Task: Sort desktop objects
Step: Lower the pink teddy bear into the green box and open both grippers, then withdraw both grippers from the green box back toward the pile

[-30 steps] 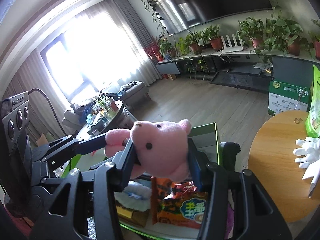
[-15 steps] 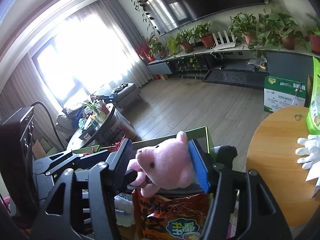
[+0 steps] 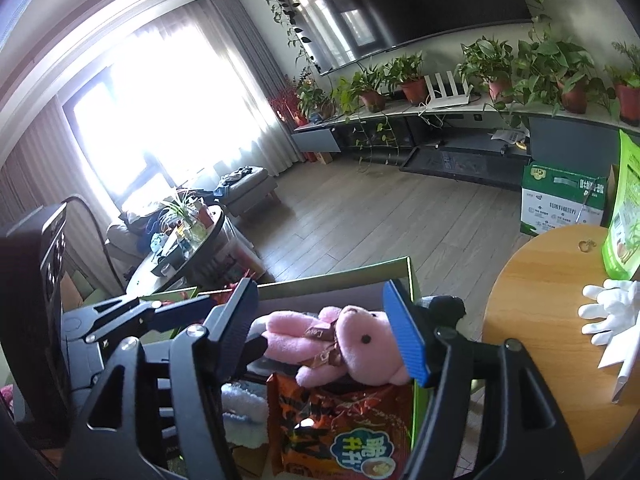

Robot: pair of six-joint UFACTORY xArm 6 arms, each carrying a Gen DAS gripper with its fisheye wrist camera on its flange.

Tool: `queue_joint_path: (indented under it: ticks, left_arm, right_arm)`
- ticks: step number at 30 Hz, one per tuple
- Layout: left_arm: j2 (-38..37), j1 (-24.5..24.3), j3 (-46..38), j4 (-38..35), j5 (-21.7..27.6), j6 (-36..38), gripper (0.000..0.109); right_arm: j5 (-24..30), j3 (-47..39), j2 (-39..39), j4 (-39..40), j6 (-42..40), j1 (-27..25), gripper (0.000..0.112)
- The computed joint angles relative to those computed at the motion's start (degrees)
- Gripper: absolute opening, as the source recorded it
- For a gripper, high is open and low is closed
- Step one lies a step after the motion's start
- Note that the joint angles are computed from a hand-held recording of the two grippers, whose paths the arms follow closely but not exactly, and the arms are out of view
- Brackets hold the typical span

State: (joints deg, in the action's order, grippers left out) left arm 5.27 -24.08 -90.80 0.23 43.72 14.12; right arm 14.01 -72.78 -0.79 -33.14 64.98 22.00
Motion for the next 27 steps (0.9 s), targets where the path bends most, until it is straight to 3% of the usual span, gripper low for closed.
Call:
queue_joint_path:
  ticks: [13,27]
  left_arm:
    - [-5.64,1.19,-0.55,-3.48,1.43,0.48,0.058]
    - [-20.48,2.41,6.42,-6.42,2.51,4.62,0.058]
  right_arm:
    - [8.06,-2.53,-5.65,-4.84,-0.11,5.55,0.066]
    - [19.86,-8.21,-11.67,-13.07,2.02,17.64,0.069]
